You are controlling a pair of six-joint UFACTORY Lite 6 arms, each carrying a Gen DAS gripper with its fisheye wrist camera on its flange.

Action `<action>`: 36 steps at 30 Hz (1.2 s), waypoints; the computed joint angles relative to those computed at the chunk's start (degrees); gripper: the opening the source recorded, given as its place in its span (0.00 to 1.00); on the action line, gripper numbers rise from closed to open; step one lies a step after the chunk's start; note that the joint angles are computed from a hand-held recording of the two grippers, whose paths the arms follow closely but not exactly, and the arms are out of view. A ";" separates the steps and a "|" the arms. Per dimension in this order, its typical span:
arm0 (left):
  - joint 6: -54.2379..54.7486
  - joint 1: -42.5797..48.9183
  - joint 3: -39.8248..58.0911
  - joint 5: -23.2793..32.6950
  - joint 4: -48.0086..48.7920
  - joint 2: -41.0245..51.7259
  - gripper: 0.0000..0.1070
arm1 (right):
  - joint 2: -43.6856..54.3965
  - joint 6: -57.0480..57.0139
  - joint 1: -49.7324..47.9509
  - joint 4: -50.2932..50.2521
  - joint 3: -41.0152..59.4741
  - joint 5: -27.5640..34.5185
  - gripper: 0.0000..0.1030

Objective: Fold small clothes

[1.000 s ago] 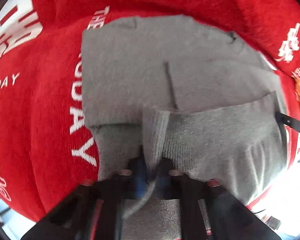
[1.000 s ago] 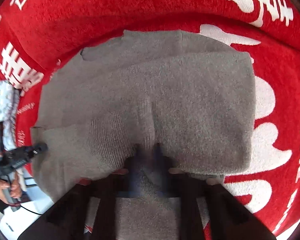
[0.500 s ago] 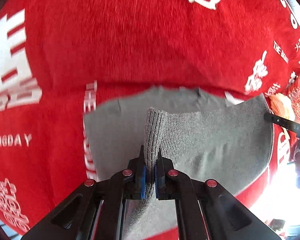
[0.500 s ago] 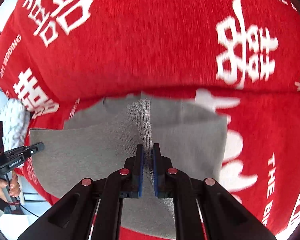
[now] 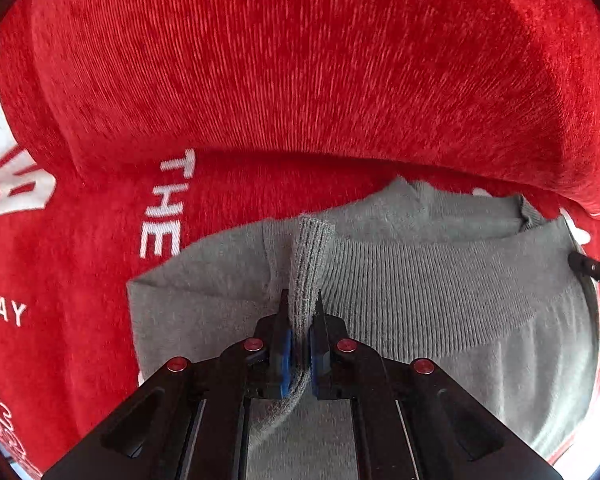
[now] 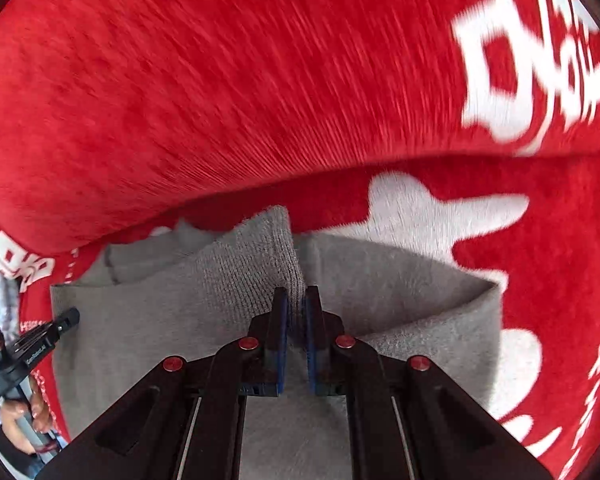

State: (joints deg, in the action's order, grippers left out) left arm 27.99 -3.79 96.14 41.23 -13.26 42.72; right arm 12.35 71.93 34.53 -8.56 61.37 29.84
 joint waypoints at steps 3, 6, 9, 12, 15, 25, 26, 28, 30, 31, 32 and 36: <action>-0.72 -0.58 0.81 0.25 1.76 0.40 0.08 | 0.24 4.55 0.76 -3.52 0.24 0.52 0.09; -5.86 -0.98 4.07 1.21 6.40 1.51 0.46 | 0.12 4.14 -0.50 -3.21 0.71 2.35 0.09; -14.88 0.18 5.45 -1.90 14.70 1.20 0.60 | -0.46 5.25 -1.23 -4.02 0.89 4.64 0.10; -14.17 2.76 10.32 2.65 13.66 3.39 0.60 | -0.71 8.65 -1.09 -6.39 2.16 11.36 0.10; -8.72 5.83 7.28 4.44 10.90 -0.42 0.60 | -7.10 11.45 -0.85 -5.36 -2.75 10.25 0.10; 4.29 13.61 -30.09 5.29 5.74 -28.52 0.60 | -15.03 24.07 24.43 -5.02 -0.59 19.96 0.10; 4.03 14.44 -32.12 4.65 6.58 -29.20 0.60 | -14.65 25.98 26.93 -4.30 -0.74 20.28 0.10; 3.29 16.22 -37.26 2.51 8.57 -30.98 0.60 | -14.83 29.46 31.04 -2.38 -3.03 19.87 0.10; 5.14 18.97 -40.20 1.38 7.69 -32.73 0.71 | -12.66 35.62 37.09 -0.38 -3.44 19.73 0.10; 4.79 19.61 -40.70 1.11 8.42 -33.17 0.73 | -13.25 37.80 38.66 0.24 -4.82 19.52 0.10; 5.18 20.67 -40.78 1.47 8.95 -33.36 0.73 | -14.52 41.22 41.07 1.02 -6.94 19.18 0.09; 6.76 22.93 -40.26 3.58 10.35 -34.10 0.73 | -18.80 50.37 45.72 -0.35 -9.92 20.41 0.09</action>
State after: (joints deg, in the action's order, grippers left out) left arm 34.76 19.15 55.88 44.81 -2.91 8.62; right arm -6.45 122.30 80.25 -8.91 51.44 50.25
